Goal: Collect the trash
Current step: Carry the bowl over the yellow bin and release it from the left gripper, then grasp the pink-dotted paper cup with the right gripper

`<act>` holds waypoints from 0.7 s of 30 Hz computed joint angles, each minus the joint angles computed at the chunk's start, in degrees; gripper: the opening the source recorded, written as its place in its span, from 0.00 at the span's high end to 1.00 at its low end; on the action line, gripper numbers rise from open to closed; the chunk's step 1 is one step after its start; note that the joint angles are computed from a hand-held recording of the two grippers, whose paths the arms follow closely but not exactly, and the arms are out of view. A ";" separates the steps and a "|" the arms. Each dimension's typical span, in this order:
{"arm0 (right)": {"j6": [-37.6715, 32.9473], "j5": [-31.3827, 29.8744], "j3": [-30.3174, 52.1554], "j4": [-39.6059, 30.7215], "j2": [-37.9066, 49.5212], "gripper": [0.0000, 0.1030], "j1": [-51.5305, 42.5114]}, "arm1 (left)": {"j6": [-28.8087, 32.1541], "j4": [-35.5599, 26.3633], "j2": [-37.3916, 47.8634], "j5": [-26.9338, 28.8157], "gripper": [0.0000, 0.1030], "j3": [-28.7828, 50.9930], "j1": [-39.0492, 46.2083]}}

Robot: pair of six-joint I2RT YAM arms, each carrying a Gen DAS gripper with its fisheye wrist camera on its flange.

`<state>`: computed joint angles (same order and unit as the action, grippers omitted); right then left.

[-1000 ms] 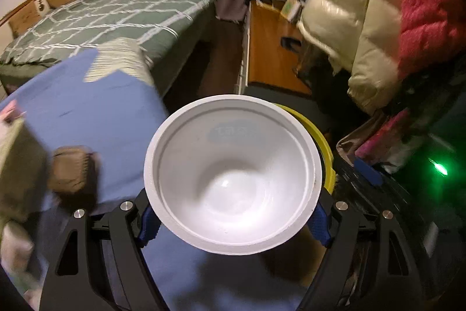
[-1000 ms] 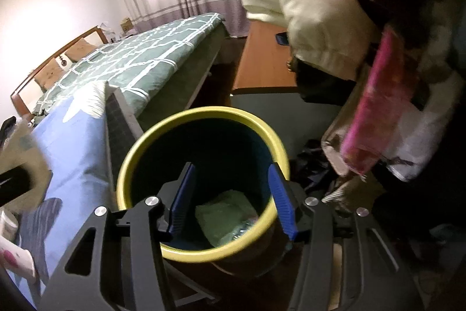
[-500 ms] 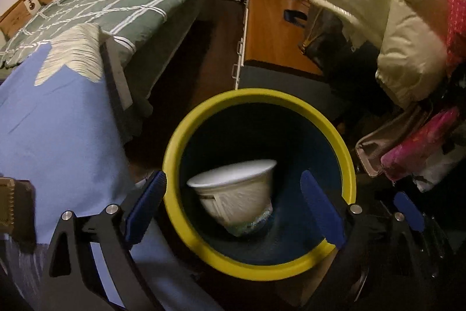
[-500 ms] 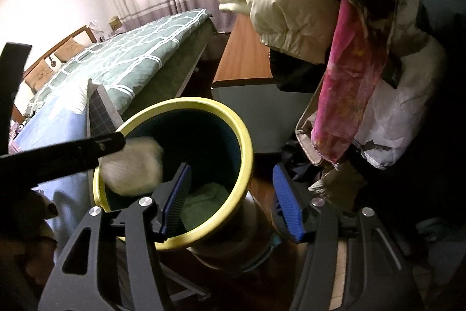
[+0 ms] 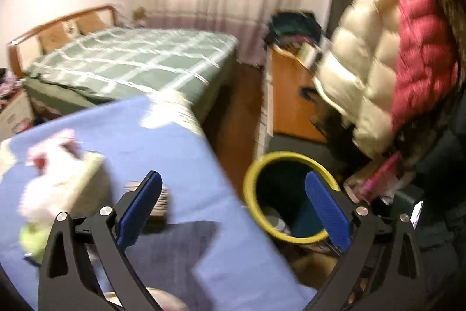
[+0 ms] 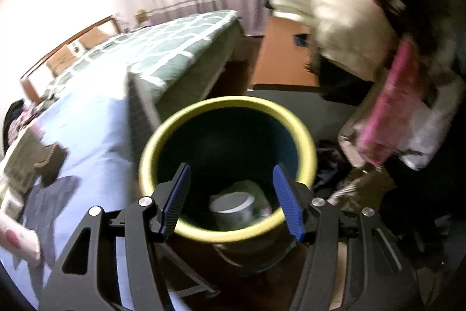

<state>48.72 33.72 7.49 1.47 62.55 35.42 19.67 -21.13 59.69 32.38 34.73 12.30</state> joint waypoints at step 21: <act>-8.72 -2.74 25.86 -0.35 28.71 0.37 32.68 | 22.29 1.30 34.43 12.24 0.05 19.76 58.16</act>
